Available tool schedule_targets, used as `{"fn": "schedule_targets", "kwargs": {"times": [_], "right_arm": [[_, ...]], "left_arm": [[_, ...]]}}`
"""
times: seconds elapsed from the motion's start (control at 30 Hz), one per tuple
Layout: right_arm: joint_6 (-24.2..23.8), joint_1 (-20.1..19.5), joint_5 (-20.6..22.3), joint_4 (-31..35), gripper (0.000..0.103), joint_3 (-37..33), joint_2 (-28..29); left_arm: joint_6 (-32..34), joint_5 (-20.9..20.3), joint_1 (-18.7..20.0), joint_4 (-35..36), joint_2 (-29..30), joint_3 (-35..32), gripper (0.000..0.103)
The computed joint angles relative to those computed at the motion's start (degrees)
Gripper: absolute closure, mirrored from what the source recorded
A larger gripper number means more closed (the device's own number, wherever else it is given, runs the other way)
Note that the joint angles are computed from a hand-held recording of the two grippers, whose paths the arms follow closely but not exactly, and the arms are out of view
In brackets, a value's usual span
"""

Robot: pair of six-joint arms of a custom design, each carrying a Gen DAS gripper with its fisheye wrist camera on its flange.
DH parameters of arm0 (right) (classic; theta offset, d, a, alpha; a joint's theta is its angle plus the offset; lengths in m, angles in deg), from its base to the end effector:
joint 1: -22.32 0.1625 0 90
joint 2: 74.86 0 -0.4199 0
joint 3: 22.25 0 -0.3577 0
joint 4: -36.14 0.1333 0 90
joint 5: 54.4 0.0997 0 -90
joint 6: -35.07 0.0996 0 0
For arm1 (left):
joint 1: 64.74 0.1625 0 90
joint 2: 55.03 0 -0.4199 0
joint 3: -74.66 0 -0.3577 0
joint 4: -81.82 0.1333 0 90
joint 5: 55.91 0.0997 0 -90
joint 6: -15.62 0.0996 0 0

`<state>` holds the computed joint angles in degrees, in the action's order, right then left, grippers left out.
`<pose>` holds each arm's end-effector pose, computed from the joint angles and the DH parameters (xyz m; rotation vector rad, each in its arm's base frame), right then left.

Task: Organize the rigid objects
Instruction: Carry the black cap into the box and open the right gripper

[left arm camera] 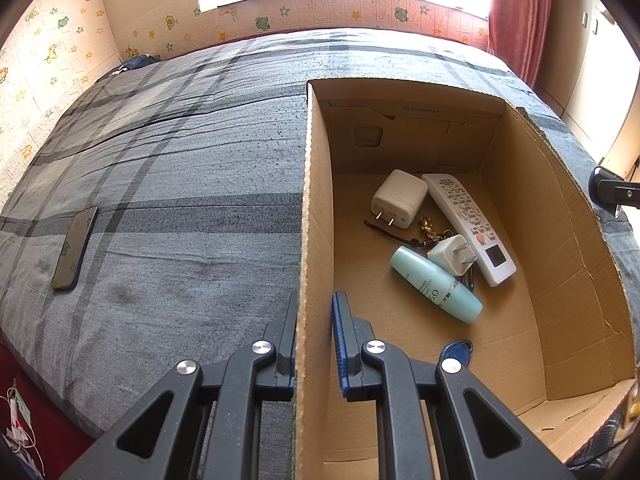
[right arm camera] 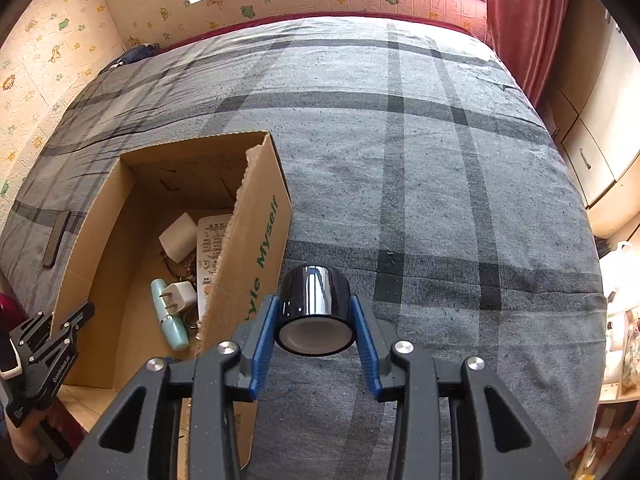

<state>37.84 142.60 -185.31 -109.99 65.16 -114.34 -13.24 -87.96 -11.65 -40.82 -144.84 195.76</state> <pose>0.3982 -0.5470 0.1037 0.5215 -2.4072 0.4304 -0.0709 -0.4570 0.3461 0.1409 2.2073 -0.6869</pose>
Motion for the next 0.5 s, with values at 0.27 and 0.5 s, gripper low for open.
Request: {"fn": "schedule_targets", "kwargs": {"times": [0.27, 0.5], "right_arm": [[-2.19, 3.11, 2.9, 1.79, 0.063, -2.68, 0.69], [-3.75, 4.88, 6.17, 3.74, 0.063, -4.75, 2.36]], "left_arm": [[0.03, 0.03, 0.0, 0.01, 0.01, -0.01, 0.088], [0.02, 0.01, 0.01, -0.02, 0.02, -0.01, 0.088]]}}
